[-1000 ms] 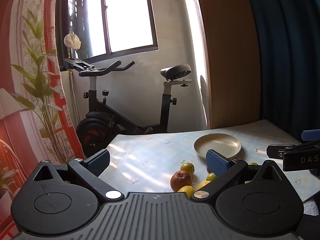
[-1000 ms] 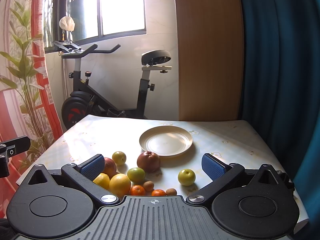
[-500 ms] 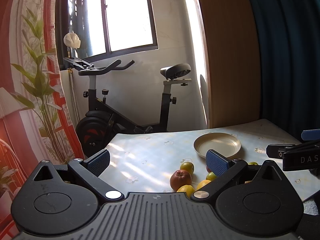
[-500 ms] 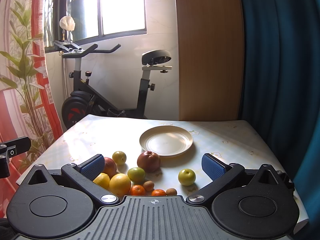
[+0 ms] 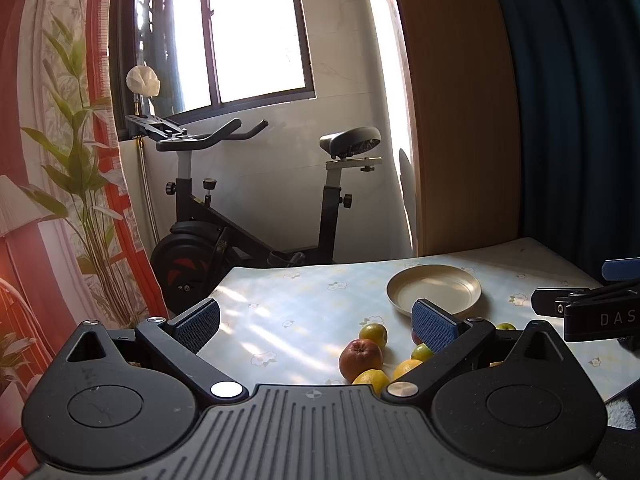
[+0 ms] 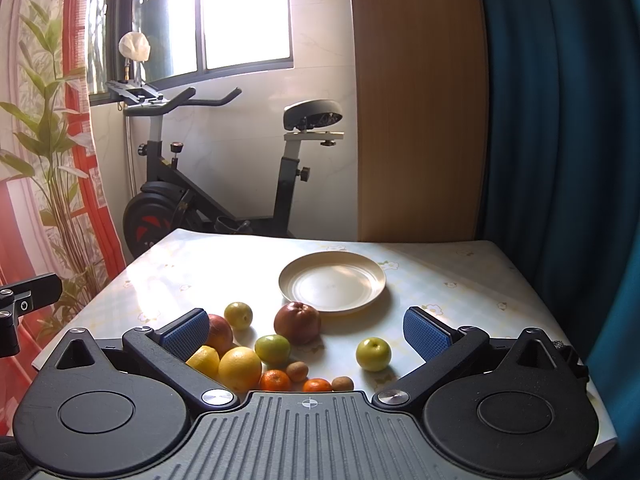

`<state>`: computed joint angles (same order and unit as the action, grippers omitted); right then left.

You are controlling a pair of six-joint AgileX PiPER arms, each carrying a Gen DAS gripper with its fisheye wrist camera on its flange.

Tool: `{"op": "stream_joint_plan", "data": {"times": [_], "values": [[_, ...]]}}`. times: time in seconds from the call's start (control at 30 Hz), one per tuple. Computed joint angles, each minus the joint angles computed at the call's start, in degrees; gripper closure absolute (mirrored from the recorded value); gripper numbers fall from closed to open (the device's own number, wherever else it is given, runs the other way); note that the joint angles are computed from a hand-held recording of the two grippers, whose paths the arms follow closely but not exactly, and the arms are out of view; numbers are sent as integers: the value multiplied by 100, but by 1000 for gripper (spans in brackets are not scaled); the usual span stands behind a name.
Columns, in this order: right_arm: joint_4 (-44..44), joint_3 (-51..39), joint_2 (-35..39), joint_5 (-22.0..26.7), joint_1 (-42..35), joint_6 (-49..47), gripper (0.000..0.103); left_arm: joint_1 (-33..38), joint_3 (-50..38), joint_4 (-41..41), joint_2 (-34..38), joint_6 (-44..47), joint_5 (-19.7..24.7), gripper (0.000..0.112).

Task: Organize fruits

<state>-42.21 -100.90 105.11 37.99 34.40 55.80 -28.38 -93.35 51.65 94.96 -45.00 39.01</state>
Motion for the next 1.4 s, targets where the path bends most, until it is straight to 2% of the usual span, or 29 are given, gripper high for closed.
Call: {"op": "stream_joint_plan", "data": {"times": [0.37,0.53,0.67,0.77,0.9,1.0,1.07,1.13,1.2,1.3,1.4], "values": [[36,13,-3,-34,-9,0,0,7,-22,-62,30,50,22,9],[259,114,-36,-312,-144,-166,0,27,-117,-184,89,186,95,9],[-209,150,16,-658,-273,-145,0,118,-349,-381,221,506,128,9],[80,-97,173,-885,-526,-560,0,265,-812,-699,512,925,176,9],[931,-591,541,-1086,-943,-1188,0,657,-1177,-1379,827,1371,-301,9],[681,-826,855,-1211,-1124,-1042,0,855,-1879,-1938,1351,1786,-147,10],[436,-1105,1137,-1079,-1160,-1000,0,999,-2246,-2342,1664,2055,-160,11],[814,-1541,1480,-899,-1247,-1483,0,1082,-2515,-2519,1928,2094,-194,15],[1241,-1827,1756,-920,-1373,-1805,0,1159,-2824,-2669,2210,2173,-185,15],[1742,-2356,2203,-847,-1491,-2200,0,1251,-3062,-2740,2502,2302,-408,16],[2294,-3134,2736,-611,-1553,-2723,0,1290,-4231,-2964,3178,2790,195,16]]}}
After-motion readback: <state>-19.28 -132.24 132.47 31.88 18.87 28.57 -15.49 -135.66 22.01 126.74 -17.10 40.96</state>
